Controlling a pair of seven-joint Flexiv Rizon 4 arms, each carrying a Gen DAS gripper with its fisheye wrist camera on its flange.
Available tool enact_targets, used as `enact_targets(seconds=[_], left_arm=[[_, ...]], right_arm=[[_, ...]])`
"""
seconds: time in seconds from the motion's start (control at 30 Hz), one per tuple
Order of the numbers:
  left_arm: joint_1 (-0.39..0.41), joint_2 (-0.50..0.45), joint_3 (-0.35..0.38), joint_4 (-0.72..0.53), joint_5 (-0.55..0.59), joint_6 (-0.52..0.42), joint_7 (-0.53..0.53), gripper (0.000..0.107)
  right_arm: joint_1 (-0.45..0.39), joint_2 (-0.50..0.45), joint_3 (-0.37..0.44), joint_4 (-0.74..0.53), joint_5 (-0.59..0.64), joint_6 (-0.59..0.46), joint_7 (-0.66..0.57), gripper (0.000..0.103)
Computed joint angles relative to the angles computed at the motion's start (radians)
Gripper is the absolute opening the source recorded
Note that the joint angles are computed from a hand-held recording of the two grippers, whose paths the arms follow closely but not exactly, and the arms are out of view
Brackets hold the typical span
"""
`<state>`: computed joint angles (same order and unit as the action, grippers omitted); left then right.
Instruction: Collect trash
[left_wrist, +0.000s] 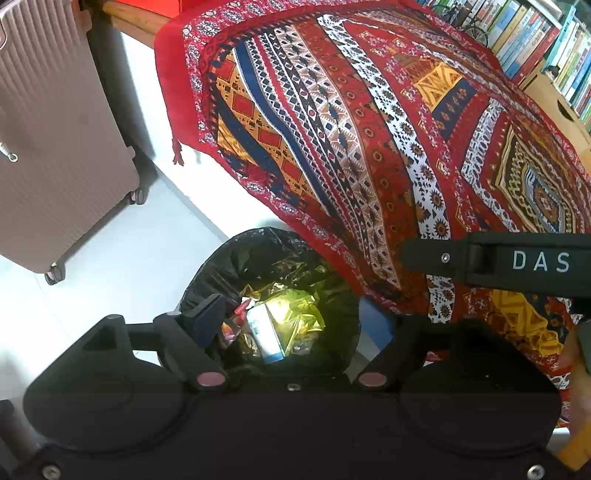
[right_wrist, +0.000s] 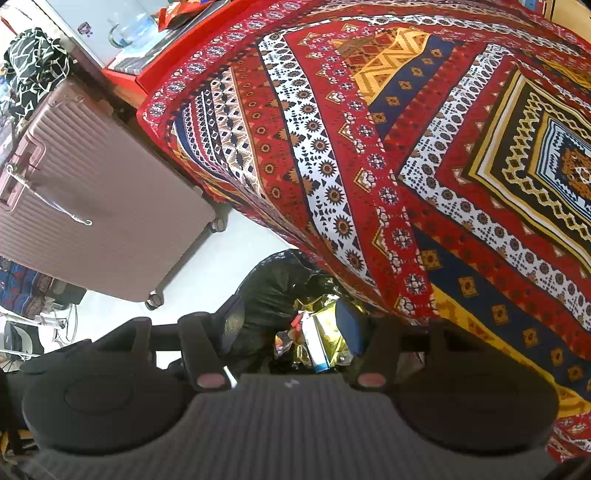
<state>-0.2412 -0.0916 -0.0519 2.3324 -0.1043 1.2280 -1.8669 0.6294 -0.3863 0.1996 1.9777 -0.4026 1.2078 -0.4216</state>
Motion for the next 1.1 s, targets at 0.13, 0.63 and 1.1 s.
enact_targets(seconds=[0.13, 0.63, 1.1], left_arm=[[0.0, -0.001, 0.0, 0.0, 0.001, -0.003, -0.004, 0.079], [-0.001, -0.001, 0.002, -0.014, 0.039, -0.037, -0.034, 0.086], [-0.006, 0.003, 0.005, -0.025, 0.092, -0.044, -0.034, 0.103]], right_arm=[[0.001, 0.001, -0.002, 0.002, -0.002, 0.0, 0.002, 0.068], [0.003, 0.011, -0.007, 0.015, -0.02, 0.0, 0.021, 0.068], [0.004, 0.019, -0.011, 0.022, -0.036, 0.001, 0.034, 0.068]])
